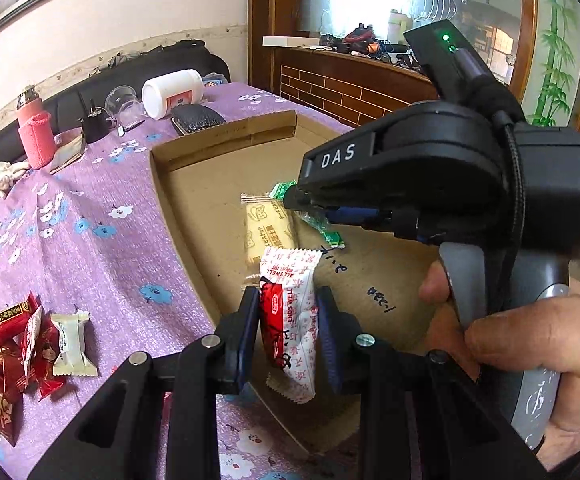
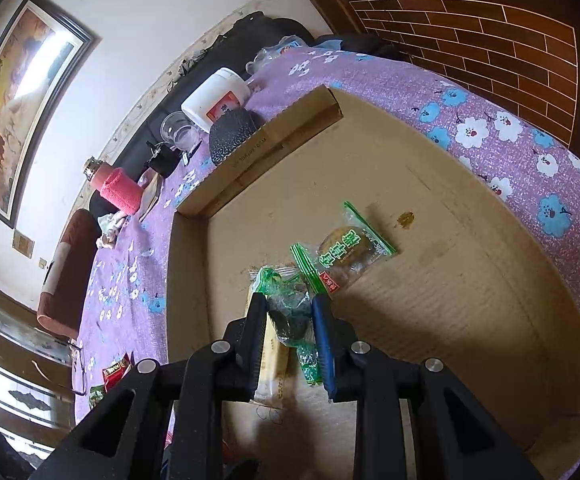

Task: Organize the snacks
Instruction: 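Lower both snacks into the tray and open both grippers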

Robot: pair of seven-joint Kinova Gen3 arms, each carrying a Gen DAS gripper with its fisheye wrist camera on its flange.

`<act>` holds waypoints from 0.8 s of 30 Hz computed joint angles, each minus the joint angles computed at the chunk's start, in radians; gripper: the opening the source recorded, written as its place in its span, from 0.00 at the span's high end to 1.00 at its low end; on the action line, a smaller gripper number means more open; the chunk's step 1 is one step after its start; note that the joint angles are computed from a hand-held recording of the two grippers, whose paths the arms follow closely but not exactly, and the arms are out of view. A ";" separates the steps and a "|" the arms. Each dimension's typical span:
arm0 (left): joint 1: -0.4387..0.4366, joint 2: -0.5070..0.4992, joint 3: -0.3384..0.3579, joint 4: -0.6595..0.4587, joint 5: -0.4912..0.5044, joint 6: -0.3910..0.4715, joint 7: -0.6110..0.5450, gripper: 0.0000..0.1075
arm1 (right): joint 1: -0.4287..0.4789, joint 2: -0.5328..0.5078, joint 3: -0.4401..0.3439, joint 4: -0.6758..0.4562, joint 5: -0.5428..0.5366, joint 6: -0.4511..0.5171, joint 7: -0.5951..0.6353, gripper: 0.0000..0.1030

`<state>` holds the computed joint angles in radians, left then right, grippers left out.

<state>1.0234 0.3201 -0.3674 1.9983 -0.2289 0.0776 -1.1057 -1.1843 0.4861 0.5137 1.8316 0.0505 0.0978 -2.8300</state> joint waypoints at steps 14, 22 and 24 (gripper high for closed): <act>0.030 0.001 -0.029 0.001 0.000 -0.001 0.007 0.74 | -0.002 -0.003 0.002 0.007 -0.006 -0.008 0.003 0.75; 0.042 0.003 -0.041 -0.001 -0.002 -0.004 0.009 0.74 | -0.031 -0.004 0.031 0.006 -0.003 0.005 -0.007 0.75; 0.041 0.002 -0.040 0.000 0.001 -0.004 0.009 0.72 | -0.045 -0.004 0.046 0.006 0.006 0.009 -0.016 0.75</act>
<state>1.0648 0.3219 -0.4079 1.9984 -0.2281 0.0734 -1.0969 -1.2297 0.4820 0.5601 1.8379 0.0562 0.1067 -2.8464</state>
